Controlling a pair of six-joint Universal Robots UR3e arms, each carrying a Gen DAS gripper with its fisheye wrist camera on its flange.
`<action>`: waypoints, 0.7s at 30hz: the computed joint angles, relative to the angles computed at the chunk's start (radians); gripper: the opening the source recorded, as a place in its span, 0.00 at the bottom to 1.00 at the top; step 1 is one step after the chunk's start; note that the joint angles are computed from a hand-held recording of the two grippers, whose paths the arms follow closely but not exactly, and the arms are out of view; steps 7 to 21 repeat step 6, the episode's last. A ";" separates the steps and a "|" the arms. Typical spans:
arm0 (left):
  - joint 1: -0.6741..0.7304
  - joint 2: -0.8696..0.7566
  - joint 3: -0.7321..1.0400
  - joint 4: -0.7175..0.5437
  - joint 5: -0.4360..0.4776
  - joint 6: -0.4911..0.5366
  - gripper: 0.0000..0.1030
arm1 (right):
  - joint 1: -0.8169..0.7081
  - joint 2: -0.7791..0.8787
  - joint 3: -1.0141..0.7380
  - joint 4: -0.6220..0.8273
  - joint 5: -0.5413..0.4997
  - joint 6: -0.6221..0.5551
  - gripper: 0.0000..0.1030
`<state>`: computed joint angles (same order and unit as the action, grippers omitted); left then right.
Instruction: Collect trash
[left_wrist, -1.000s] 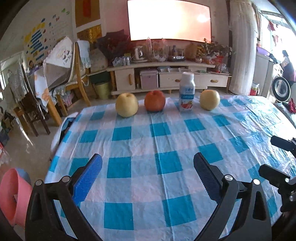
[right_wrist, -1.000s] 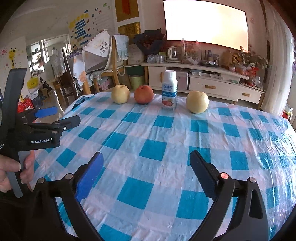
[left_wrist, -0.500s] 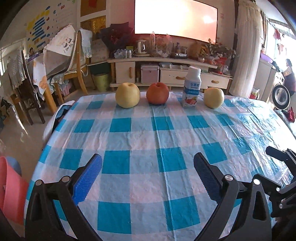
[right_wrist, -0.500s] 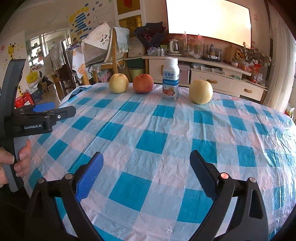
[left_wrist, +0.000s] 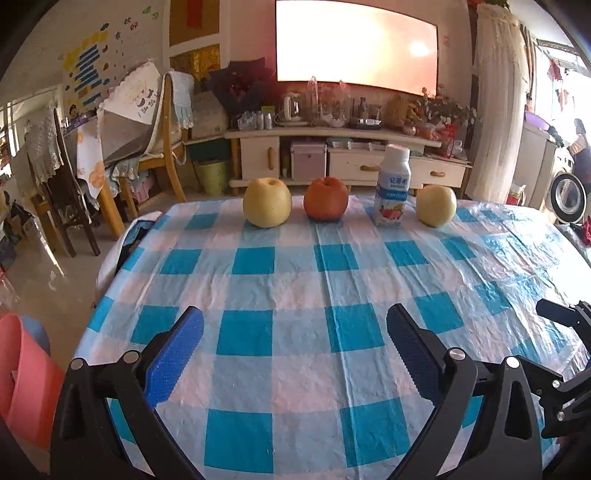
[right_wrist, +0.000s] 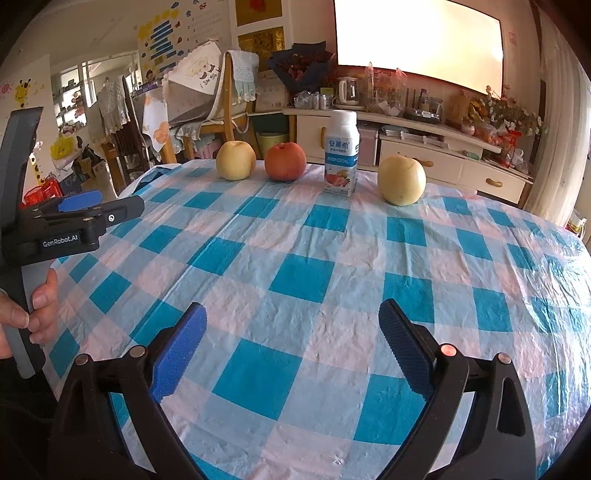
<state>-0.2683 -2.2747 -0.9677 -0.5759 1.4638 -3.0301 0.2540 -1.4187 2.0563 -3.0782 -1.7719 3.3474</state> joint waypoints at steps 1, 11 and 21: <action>-0.002 -0.007 0.011 -0.010 0.010 0.000 0.95 | 0.000 0.000 0.000 0.000 0.000 0.001 0.92; -0.008 -0.016 0.007 -0.016 0.038 0.006 0.95 | -0.010 0.012 0.001 -0.016 0.015 0.017 0.92; -0.008 -0.016 0.007 -0.016 0.038 0.006 0.95 | -0.010 0.012 0.001 -0.016 0.015 0.017 0.92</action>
